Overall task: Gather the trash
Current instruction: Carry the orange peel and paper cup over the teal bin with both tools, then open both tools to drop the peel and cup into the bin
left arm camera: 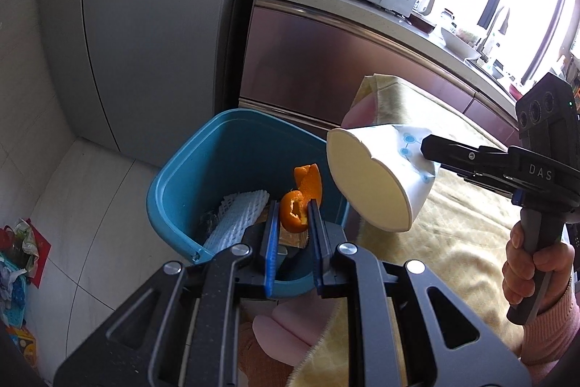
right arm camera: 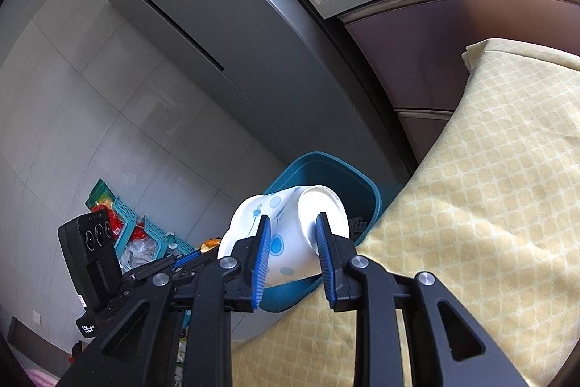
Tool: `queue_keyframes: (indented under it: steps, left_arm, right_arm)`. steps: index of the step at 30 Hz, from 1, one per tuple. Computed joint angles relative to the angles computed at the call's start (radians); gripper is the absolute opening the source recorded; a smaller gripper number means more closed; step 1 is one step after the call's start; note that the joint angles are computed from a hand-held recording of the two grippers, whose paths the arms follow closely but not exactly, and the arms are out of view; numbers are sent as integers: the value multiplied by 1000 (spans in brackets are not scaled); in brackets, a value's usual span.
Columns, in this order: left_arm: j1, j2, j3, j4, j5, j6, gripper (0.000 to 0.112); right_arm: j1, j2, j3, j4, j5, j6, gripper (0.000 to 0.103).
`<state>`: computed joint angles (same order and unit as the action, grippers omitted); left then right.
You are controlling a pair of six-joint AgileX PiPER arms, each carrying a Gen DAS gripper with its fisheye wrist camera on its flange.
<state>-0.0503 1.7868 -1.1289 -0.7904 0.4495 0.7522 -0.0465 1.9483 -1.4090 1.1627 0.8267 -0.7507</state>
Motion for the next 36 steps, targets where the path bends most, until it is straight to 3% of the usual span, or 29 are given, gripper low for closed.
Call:
queue_keyframes:
  steps: [20, 36]
  left_arm:
    - [-5, 128, -80, 87, -48, -105, 17]
    - [-18, 218, -168, 172, -28, -216, 20]
  right_arm:
    - [116, 141, -215, -235, -44, 247, 24]
    - [182, 206, -320, -417, -56, 391, 25]
